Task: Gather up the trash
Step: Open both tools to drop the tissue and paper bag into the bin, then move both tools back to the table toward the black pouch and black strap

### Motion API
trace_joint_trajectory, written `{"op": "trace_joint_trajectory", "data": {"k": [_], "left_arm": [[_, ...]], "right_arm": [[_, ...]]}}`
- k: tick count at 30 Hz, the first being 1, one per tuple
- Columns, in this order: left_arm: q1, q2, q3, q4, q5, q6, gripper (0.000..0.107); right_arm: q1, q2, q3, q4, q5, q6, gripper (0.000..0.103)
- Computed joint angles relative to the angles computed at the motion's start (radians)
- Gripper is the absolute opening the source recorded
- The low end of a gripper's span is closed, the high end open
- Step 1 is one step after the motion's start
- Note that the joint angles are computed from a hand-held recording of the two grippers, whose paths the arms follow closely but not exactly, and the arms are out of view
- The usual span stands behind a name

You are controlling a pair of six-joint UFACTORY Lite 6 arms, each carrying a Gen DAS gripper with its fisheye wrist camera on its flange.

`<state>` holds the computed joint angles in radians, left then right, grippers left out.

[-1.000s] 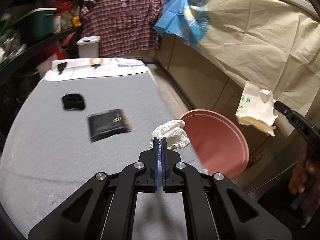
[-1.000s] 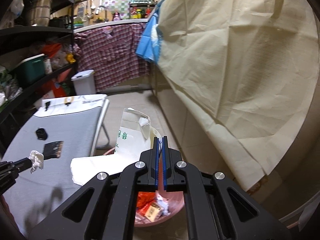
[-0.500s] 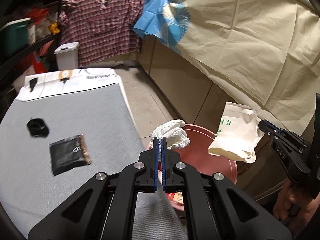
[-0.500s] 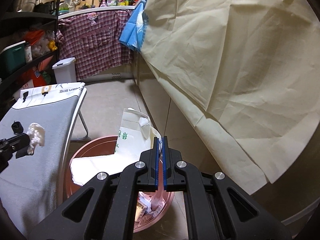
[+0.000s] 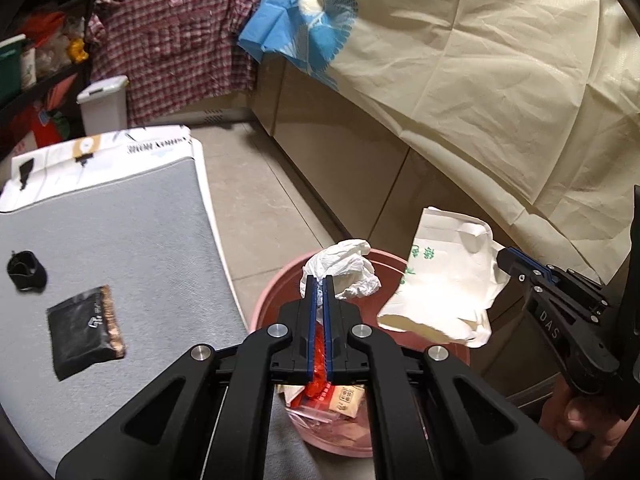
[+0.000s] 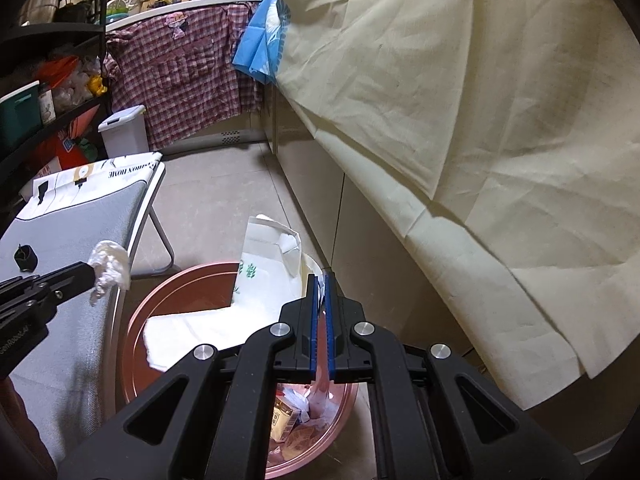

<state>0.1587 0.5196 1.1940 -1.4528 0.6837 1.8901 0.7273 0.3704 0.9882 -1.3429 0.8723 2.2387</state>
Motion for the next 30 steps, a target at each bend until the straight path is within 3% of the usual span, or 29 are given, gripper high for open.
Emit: {"op": "trace_joint_trajectory", "data": {"k": [3, 6, 7, 18, 30], "left_arm": [[0.006, 0.007, 0.007, 0.006, 0.013, -0.011, 0.02], [0.014, 0.001, -0.002, -0.008, 0.016, 0.008, 0.023], [0.02, 0.0, -0.002, -0.003, 0.019, 0.003, 0.023], [0.104, -0.098, -0.078, 0.033, 0.06, 0.008, 0.023], [0.278, -0.211, -0.073, 0.148, 0.177, -0.062, 0.023]], "right_arm": [[-0.005, 0.027, 0.022, 0.012, -0.011, -0.019, 0.016], [-0.009, 0.03, 0.028, 0.009, -0.004, -0.019, 0.035], [-0.007, 0.03, 0.027, 0.008, -0.002, -0.014, 0.037], [0.032, 0.02, 0.033, 0.013, 0.024, -0.029, 0.037], [0.141, -0.01, 0.081, 0.075, 0.124, -0.077, 0.043]]}}
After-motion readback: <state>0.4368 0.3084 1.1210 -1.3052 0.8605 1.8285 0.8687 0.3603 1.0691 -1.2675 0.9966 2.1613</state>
